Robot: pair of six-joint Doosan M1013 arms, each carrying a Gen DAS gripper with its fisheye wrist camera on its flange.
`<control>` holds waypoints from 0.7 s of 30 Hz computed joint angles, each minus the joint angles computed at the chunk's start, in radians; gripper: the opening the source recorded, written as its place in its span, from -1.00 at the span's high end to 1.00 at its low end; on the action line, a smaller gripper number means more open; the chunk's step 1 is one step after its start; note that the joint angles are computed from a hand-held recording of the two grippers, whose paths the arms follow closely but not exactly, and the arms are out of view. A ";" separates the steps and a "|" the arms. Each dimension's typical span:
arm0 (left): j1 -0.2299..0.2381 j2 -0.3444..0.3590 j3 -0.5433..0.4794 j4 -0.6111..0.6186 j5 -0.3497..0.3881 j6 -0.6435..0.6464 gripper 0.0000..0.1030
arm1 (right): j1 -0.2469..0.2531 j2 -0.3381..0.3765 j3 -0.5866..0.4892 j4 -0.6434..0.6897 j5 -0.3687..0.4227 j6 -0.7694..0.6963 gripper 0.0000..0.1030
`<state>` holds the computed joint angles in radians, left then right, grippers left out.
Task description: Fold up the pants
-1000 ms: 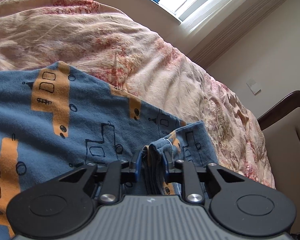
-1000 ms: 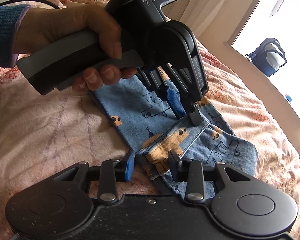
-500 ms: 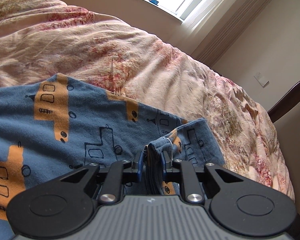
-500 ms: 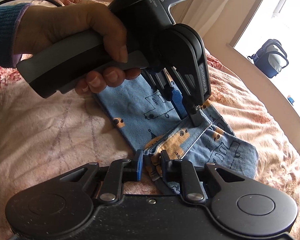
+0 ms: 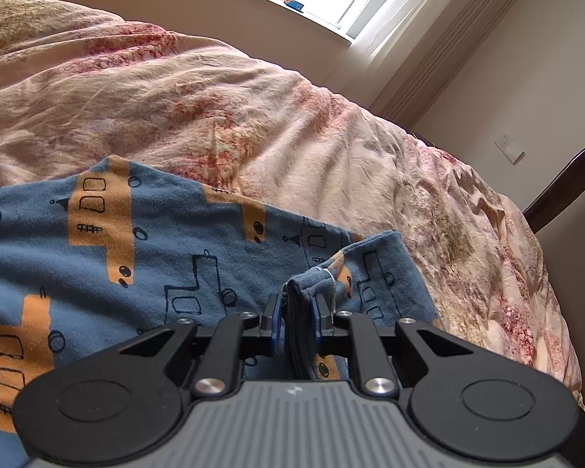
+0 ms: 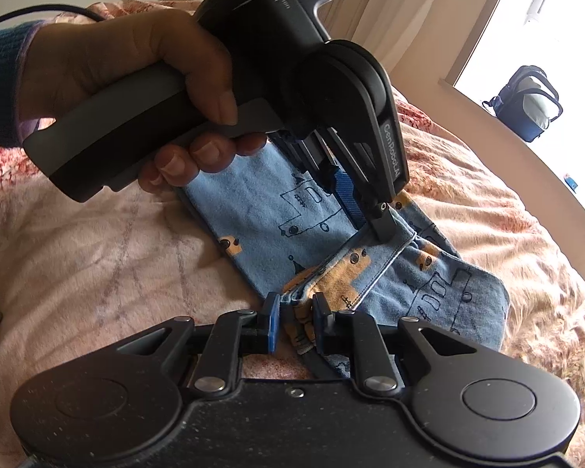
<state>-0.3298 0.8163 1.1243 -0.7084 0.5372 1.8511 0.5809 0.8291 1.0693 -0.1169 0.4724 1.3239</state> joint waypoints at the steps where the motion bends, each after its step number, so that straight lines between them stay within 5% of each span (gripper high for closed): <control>1: 0.002 -0.001 0.000 -0.010 0.000 0.004 0.70 | -0.001 -0.001 0.002 0.009 -0.008 0.000 0.66; 12: 0.022 -0.007 0.011 -0.105 -0.001 0.050 0.84 | -0.014 -0.006 -0.003 0.180 -0.050 -0.023 0.71; 21: 0.028 -0.036 0.020 0.094 -0.021 -0.096 0.85 | 0.000 0.024 -0.066 0.237 -0.030 -0.042 0.71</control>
